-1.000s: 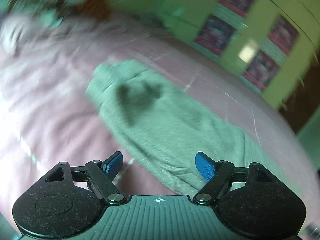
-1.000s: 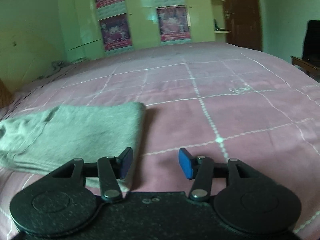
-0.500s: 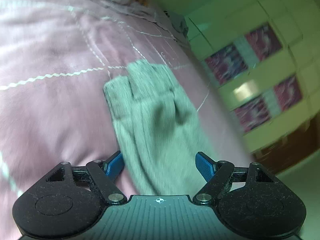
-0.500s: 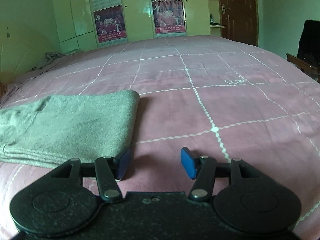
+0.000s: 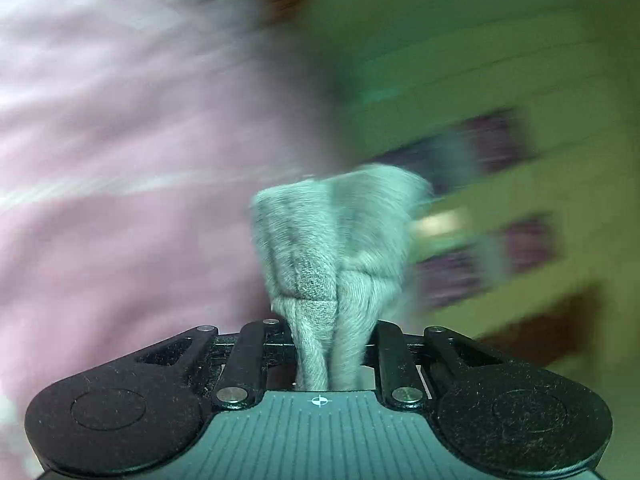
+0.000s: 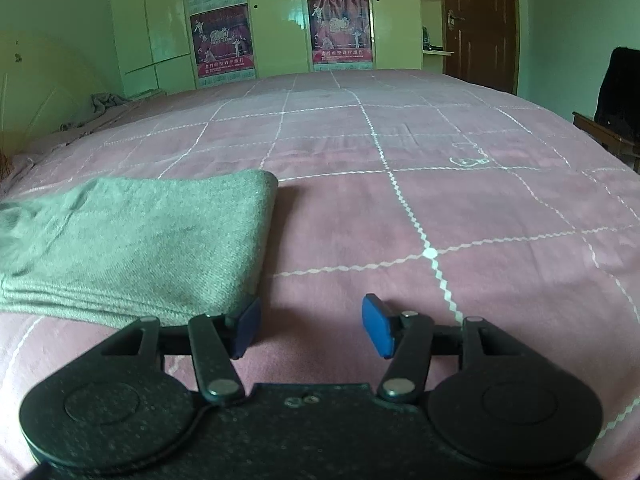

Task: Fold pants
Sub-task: 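Grasp the waistband end with the left tool and lift it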

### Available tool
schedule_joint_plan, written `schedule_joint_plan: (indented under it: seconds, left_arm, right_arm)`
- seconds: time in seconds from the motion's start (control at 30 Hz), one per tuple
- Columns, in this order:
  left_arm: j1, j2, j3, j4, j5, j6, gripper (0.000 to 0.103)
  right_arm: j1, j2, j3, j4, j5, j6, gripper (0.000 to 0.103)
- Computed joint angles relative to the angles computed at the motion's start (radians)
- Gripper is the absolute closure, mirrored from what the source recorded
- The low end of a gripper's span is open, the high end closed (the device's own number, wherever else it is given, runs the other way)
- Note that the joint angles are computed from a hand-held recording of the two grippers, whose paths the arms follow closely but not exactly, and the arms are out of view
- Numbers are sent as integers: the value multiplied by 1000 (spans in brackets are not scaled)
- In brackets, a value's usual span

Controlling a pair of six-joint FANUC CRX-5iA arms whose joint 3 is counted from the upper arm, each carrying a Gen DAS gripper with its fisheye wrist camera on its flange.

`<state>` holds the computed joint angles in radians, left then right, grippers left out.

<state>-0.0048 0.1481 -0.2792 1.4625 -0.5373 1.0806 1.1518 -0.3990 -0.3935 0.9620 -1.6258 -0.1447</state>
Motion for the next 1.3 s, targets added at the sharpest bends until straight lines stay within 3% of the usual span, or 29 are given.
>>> schedule_joint_plan:
  seconds: [0.07,0.13,0.23,0.37,0.5,0.6,0.67,0.8,1.17,1.3]
  left_arm:
    - [4,27,16,0,-18,47,86]
    - [1,33,52,-101,-1,57,86]
    - [-8,42,79,-148,14,98,86]
    - [-29,13,101,-218,47,49,87]
    - [-46,9,173,-274,51,12,87]
    - [-61,22,269,-362,20,-7,87]
    - [-79,28,332,-414,-2,-23,87]
    - [-128,36,422,-472,-26,-32,87]
    - [-294,158,770,-731,-276,-27,86]
    - [-372,241,960,-899,-434,16,86]
  right_arm:
    - [-3,-6,-8,-2,6,-18,47]
    - [-9,-2,-7,-4,10,-5,47]
    - [-1,-13,-14,15,11,-14,47]
    - [-1,-27,-21,39,-28,-32,47]
    - [-54,-12,-10,60,-100,55,45]
    - [-109,-11,2,13,-141,107,38]
    - [-132,-32,0,-32,-131,109,28]
    - [-152,-33,-6,-49,-107,121,20]
    - [-166,-59,-16,-58,-65,114,12]
    - [-166,-63,-16,-59,-59,107,11]
